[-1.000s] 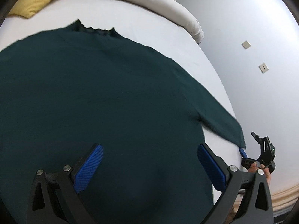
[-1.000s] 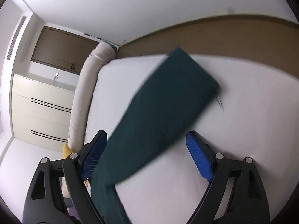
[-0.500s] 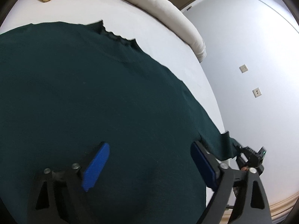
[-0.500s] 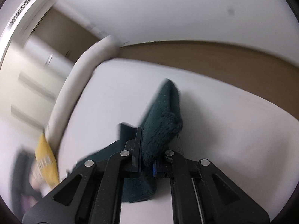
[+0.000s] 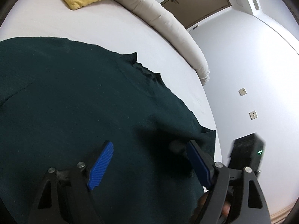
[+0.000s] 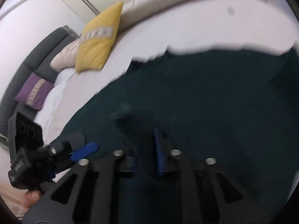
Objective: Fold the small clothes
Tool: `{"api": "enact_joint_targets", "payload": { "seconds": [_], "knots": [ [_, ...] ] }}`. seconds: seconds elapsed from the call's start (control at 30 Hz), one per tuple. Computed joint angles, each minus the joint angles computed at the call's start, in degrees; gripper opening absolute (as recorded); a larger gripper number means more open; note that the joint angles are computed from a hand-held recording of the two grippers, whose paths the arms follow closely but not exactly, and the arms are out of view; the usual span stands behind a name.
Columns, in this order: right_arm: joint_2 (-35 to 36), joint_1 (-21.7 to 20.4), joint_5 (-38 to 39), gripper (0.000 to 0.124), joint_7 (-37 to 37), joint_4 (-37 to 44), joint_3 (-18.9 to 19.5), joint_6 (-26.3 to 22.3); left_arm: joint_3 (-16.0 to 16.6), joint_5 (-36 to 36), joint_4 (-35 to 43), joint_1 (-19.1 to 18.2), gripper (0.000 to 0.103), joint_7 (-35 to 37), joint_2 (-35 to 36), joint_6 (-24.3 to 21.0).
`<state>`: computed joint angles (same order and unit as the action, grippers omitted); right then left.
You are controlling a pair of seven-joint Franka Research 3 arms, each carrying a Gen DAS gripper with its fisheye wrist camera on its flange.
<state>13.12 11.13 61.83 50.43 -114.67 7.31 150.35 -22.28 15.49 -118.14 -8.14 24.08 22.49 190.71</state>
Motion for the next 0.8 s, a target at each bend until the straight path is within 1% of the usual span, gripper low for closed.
{"api": "enact_joint_targets", "payload": {
  "seconds": [0.03, 0.07, 0.1, 0.13, 0.17, 0.2, 0.23, 0.27, 0.3, 0.33, 0.37, 0.4, 0.43, 0.47, 0.5, 0.53, 0.57, 0.6, 0.63, 0.67, 0.7, 0.73, 0.77, 0.8],
  "knots": [
    [0.2, 1.6, 2.1, 0.033, -0.2, 0.1, -1.9, -3.3, -1.4, 0.6, 0.7, 1.4, 0.083, 0.3, 0.7, -0.7],
    [-0.6, 5.2, 4.5, 0.044, -0.3, -1.7, -5.2, -4.7, -3.4, 1.4, 1.3, 3.5, 0.083, 0.9, 1.6, -1.6],
    [-1.8, 7.3, 9.7, 0.047, -3.5, -4.3, -7.0, -2.9, -4.6, 1.6, 2.0, 4.5, 0.084, 1.5, 2.4, -2.4],
    [-3.7, 8.9, 15.3, 0.048, -7.1, -7.4, -6.8, 2.0, -5.4, 1.7, 3.3, 5.0, 0.084, 2.2, 3.4, -3.6],
    [-6.5, 9.0, 21.2, 0.048, -12.0, -11.0, -6.1, 4.3, -6.2, 1.4, 4.8, 5.3, 0.084, 3.2, 4.6, -5.1],
    [-7.9, 7.6, 27.6, 0.048, -18.1, -12.6, -5.5, 4.1, -6.8, 1.0, 6.6, 5.4, 0.084, 4.3, 6.1, -6.9],
    [-10.3, 7.8, 31.5, 0.048, -21.6, -14.9, -6.3, 5.8, -8.0, 0.4, 8.5, 5.8, 0.084, 5.6, 7.7, -8.7],
    [-12.1, 9.4, 33.6, 0.048, -22.8, -16.4, -8.5, 7.6, -8.6, -0.3, 9.9, 5.8, 0.084, 6.7, 8.7, -10.1],
    [-13.4, 8.9, 33.1, 0.048, -22.6, -17.0, -8.9, 9.3, -8.5, -0.9, 11.9, 5.0, 0.084, 7.5, 9.9, -11.5],
    [-14.1, 10.0, 33.1, 0.049, -23.2, -17.4, -10.8, 12.1, -8.2, -1.4, 13.0, 4.2, 0.084, 8.2, 10.3, -12.5],
    [-14.8, 10.0, 33.0, 0.05, -23.4, -17.9, -11.6, 13.6, -7.3, -1.7, 14.2, 2.8, 0.084, 8.7, 10.6, -13.6],
    [-15.4, 10.0, 34.5, 0.05, -25.6, -18.3, -12.6, 14.5, -5.1, -1.5, 16.0, 0.4, 0.084, 9.1, 10.9, -15.7],
    [-15.8, 9.9, 34.6, 0.05, -26.3, -18.6, -13.7, 15.4, -3.7, -1.5, 17.7, -1.3, 0.084, 9.6, 11.4, -18.2],
    [-16.0, 9.1, 34.6, 0.05, -26.8, -18.4, -13.8, 15.9, -2.3, -1.7, 19.3, -2.8, 0.079, 9.9, 12.0, -20.0],
    [-15.4, 8.9, 33.5, 0.05, -26.0, -17.6, -14.3, 16.8, 0.5, -1.3, 20.0, -5.3, 0.062, 8.8, 11.8, -20.8],
    [-14.7, 8.4, 32.3, 0.05, -25.5, -17.1, -14.7, 18.0, 3.1, -1.0, 20.8, -7.6, 0.047, 7.9, 11.4, -22.5],
    [-15.2, 7.8, 30.9, 0.05, -24.0, -17.2, -14.8, 18.3, 3.8, -1.1, 21.8, -8.2, 0.018, 8.2, 11.5, -24.5],
    [-13.7, 7.7, 27.8, 0.05, -20.0, -15.6, -15.4, 18.4, 2.4, -3.1, 21.7, -7.0, 0.013, 10.7, 11.7, -23.8],
    [-12.2, 6.8, 23.9, 0.05, -15.8, -14.4, -15.3, 19.0, 2.6, -3.9, 21.4, -7.1, 0.012, 12.0, 11.4, -23.3],
    [-12.4, 5.1, 20.4, 0.05, -13.0, -14.5, -14.7, 18.4, 4.8, -2.9, 21.2, -8.7, 0.012, 11.7, 10.3, -23.2],
    [-10.9, 4.4, 16.3, 0.05, -9.5, -13.1, -14.7, 18.1, 8.9, -0.6, 20.6, -11.8, 0.011, 10.0, 8.6, -22.8],
    [-9.2, 3.1, 14.5, 0.05, -7.9, -11.6, -13.6, 17.8, 11.7, 1.1, 19.8, -13.8, 0.011, 8.4, 7.2, -22.2],
    [-7.5, 0.1, 9.8, 0.05, -3.9, -10.0, -11.1, 17.6, 14.6, 3.1, 18.7, -15.6, 0.011, 6.3, 5.8, -20.7],
    [-7.3, -3.4, 6.8, 0.05, -0.4, -9.6, -8.8, 16.1, 18.8, 6.3, 17.2, -18.4, 0.011, 2.9, 4.3, -19.0]
  ]
}}
